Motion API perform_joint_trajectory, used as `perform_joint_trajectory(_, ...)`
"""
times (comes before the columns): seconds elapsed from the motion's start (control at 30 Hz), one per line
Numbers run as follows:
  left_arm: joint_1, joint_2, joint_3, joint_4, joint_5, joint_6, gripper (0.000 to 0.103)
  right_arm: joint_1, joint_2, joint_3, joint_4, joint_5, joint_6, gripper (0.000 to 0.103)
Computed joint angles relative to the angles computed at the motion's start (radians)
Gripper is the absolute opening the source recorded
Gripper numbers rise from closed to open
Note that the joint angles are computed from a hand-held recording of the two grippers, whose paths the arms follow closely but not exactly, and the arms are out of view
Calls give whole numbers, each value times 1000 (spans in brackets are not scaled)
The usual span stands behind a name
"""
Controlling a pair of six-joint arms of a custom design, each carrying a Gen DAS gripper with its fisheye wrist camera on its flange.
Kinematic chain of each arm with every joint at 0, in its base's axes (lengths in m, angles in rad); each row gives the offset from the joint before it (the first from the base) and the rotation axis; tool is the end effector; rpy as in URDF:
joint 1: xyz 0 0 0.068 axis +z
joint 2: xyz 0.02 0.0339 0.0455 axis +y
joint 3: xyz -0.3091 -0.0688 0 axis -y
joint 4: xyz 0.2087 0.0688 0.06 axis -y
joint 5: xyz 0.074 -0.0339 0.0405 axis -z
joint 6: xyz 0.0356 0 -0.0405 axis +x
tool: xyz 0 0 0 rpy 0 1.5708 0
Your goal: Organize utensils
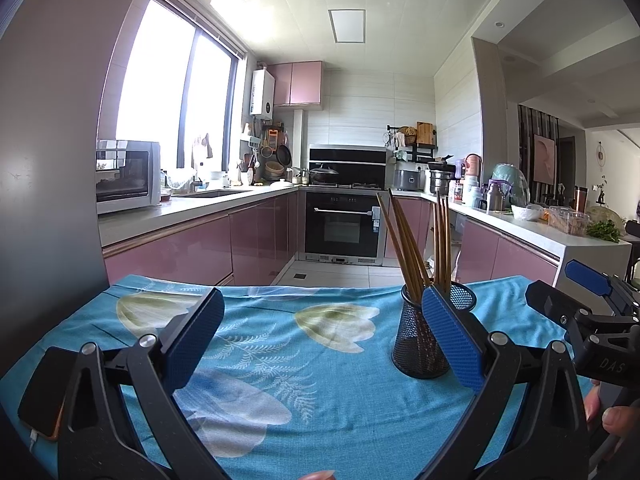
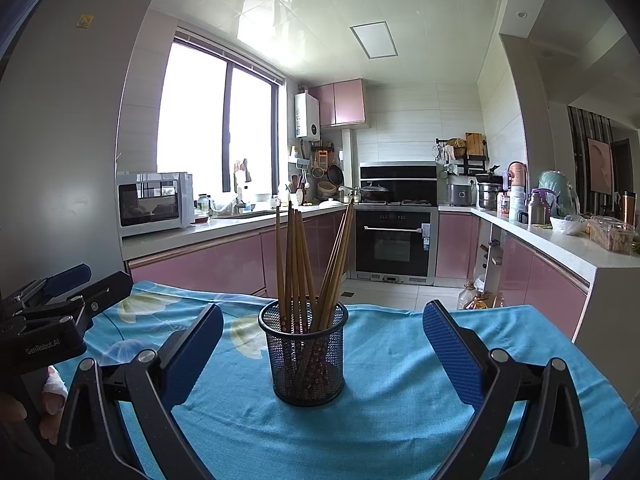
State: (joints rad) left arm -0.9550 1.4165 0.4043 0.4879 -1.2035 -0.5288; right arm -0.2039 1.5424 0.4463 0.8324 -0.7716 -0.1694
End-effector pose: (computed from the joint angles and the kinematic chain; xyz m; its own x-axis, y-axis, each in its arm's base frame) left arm 0.1479 -0.1515 0.2303 -0.1621 -0.0845 -0.9831 -0.2957 0.9547 -0.0333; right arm 0.2558 -0.0275 0.2383 -0.1649 -0.0893 -0.9823 -0.5498 0.8352 0.0164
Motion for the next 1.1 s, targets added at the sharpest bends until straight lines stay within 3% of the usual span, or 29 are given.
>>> perform_joint_trajectory(0.97,1,15,-2,34,11,28,97,-5,7,9,-30,-7,-17,97)
perform_joint_trajectory(1.1,48,5,20,-63,91,-34,97,-19,25,63,-134,0,-59,97)
